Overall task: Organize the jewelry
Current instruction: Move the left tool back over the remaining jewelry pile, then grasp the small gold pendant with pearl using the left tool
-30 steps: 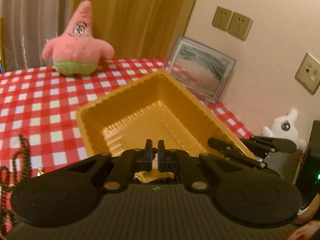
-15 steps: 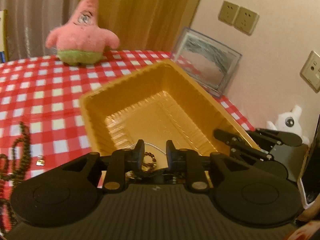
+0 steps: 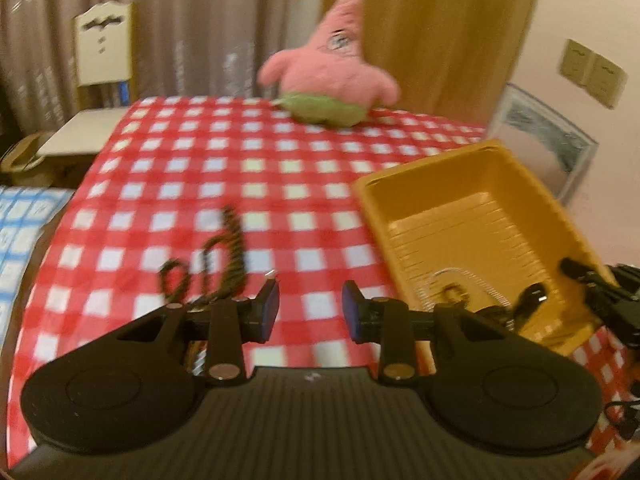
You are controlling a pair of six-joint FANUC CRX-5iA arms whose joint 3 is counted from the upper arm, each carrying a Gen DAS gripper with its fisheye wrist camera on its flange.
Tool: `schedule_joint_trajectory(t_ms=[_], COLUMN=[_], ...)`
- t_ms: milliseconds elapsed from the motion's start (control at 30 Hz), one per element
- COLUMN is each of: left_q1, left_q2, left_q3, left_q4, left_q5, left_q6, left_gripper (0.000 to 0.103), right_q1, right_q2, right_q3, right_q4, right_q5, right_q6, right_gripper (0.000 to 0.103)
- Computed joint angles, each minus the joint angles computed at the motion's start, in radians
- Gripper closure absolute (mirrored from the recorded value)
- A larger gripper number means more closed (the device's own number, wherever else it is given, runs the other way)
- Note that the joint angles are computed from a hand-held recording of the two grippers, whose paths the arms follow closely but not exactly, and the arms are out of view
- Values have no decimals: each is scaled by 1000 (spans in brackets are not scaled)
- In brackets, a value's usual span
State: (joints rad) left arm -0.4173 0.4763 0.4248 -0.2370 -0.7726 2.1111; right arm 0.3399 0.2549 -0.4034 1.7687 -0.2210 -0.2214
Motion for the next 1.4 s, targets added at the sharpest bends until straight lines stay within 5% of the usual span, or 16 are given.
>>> schedule_joint_trajectory(t_ms=[367,1400], left_q1=[-2,-6], left_q2=[-28,-19], left_q3=[-67,-118], left_q4=[-48,-70], left_q5=[-59,14], left_q6=[83,-10], left_gripper=[73,73], right_q1=[-9,9], right_q2=[0,-4], right_q3=[-1,-7], right_q4=[28,-33], right_q5=[5,-27], right_q6=[-18,19], right_gripper=[100,100])
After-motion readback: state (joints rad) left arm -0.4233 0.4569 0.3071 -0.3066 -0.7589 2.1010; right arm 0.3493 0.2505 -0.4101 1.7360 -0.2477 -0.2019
